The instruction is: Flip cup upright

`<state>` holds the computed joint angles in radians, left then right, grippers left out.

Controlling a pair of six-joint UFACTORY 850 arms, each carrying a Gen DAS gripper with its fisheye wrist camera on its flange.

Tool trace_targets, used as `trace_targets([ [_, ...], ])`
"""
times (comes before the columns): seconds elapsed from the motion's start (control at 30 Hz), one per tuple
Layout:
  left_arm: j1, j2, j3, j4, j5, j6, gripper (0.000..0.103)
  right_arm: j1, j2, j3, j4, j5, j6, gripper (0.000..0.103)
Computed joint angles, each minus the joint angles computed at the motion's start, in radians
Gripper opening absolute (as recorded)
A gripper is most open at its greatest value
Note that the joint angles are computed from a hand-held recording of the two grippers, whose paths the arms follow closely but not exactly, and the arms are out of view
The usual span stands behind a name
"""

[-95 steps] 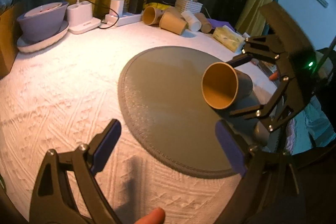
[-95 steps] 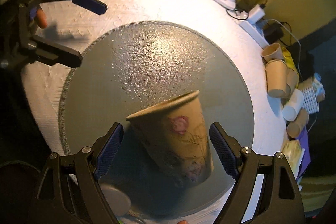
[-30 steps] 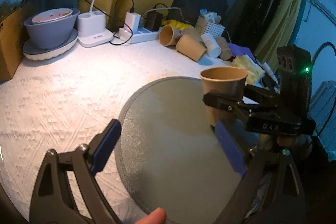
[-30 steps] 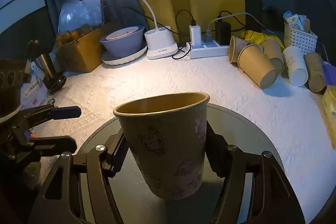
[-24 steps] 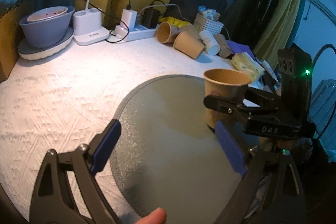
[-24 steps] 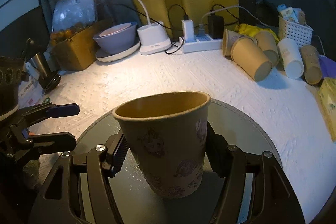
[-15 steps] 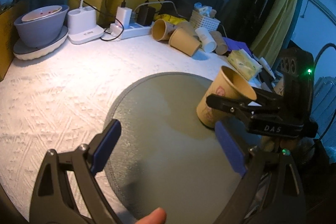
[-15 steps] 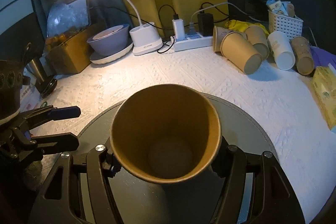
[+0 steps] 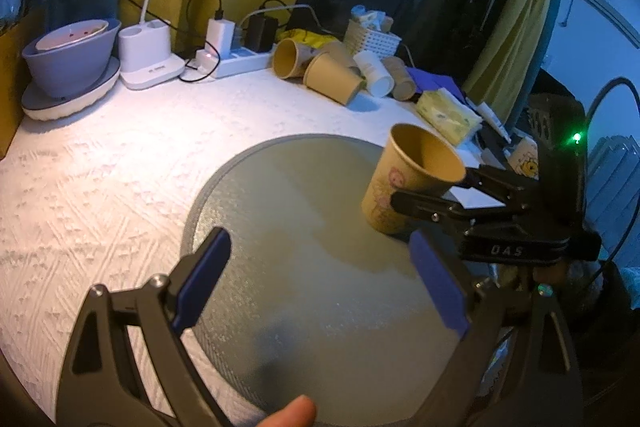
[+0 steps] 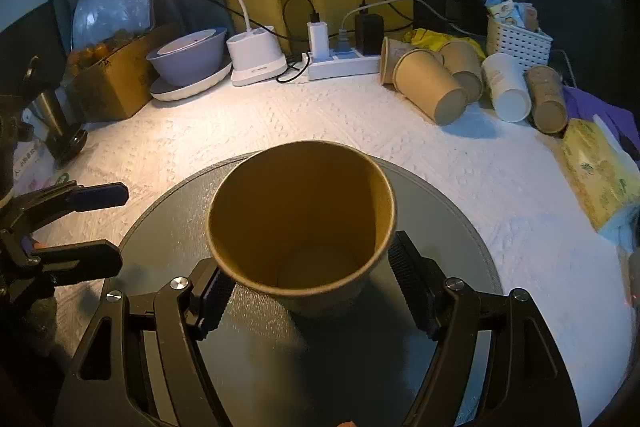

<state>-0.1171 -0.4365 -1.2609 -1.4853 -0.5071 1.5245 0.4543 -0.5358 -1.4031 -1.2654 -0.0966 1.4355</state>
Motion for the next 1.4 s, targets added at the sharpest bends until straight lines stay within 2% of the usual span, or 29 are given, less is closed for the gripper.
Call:
trace_targets([
  [0.1, 0.001, 0.016, 0.017, -0.014, -0.002, 0.022, 0.092, 0.009, 0.02, 0.025, -0.09, -0.022, 0.105, 0.077],
  [0.23, -0.015, 0.044, 0.046, -0.042, 0.049, 0.072, 0.092, 0.022, 0.048, 0.062, -0.203, -0.045, 0.24, 0.077],
  [0.6, -0.021, 0.119, 0.136, -0.09, 0.04, 0.145, 0.092, 0.075, 0.138, 0.18, -0.4, -0.118, 0.496, 0.077],
  [0.83, -0.019, 0.162, 0.177, -0.082, 0.002, 0.128, 0.092, 0.115, 0.188, 0.242, -0.432, -0.188, 0.571, 0.077],
  [1.4, -0.021, 0.349, 0.305, -0.278, -0.002, 0.412, 0.092, 0.244, 0.371, 0.395, -0.467, -0.436, 0.711, 0.077],
])
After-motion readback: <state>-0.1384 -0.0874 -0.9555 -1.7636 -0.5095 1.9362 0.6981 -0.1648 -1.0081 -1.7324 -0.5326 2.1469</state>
